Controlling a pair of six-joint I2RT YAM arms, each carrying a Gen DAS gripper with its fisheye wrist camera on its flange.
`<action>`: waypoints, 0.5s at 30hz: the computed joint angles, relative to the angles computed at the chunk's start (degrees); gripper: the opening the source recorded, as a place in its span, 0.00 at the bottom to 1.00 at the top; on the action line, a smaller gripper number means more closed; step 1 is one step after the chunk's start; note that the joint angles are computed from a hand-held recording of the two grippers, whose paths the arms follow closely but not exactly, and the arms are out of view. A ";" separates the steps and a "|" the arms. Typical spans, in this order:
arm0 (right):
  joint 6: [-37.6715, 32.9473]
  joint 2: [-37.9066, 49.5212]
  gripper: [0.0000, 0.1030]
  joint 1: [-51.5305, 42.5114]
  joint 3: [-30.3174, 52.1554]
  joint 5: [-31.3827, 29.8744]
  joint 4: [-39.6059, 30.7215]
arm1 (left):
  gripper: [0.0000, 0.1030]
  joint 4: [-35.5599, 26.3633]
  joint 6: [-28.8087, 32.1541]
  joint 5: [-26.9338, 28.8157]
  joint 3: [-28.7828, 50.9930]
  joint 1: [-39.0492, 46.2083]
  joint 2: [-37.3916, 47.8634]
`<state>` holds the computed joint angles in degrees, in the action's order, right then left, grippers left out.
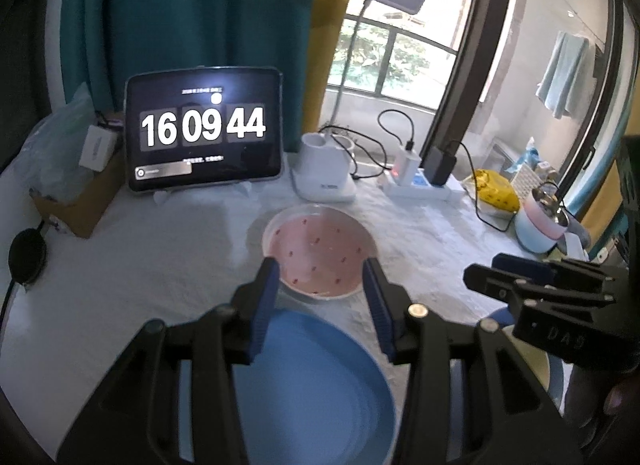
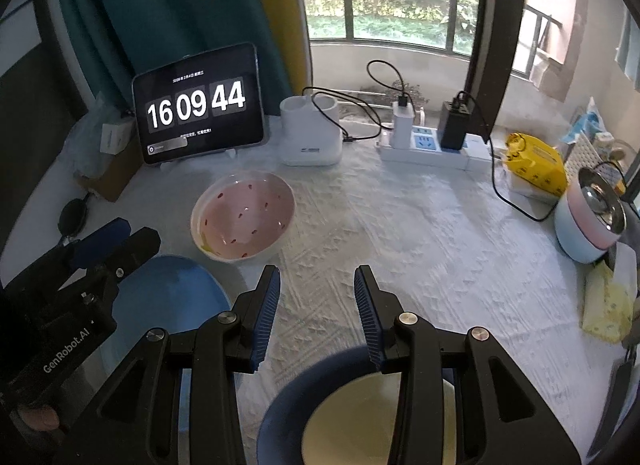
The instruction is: Organize plates and bowls
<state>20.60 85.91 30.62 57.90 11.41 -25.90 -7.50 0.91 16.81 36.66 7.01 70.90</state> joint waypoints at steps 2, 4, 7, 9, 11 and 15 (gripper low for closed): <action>-0.20 1.32 0.40 0.16 1.08 -0.17 0.09 | 0.44 0.50 0.08 0.19 0.57 0.68 1.38; -0.37 2.80 0.40 0.25 2.27 -0.36 0.21 | 0.44 0.82 0.09 0.47 1.26 1.28 2.81; -0.55 4.96 0.40 0.20 4.03 -0.81 0.35 | 0.44 1.45 0.23 0.72 2.18 2.13 4.95; -0.71 6.33 0.40 0.08 5.10 -1.15 0.45 | 0.44 1.91 0.30 0.78 2.71 2.50 6.18; -0.64 8.06 0.39 -0.02 6.47 -1.41 0.56 | 0.44 2.32 0.34 0.78 3.52 2.91 7.92; -0.23 11.38 0.39 -0.47 8.90 -2.10 0.78 | 0.44 3.21 0.22 0.82 4.82 3.66 10.68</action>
<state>20.37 97.29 30.14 66.80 9.30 -25.12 -4.29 1.13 17.64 41.48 10.67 81.59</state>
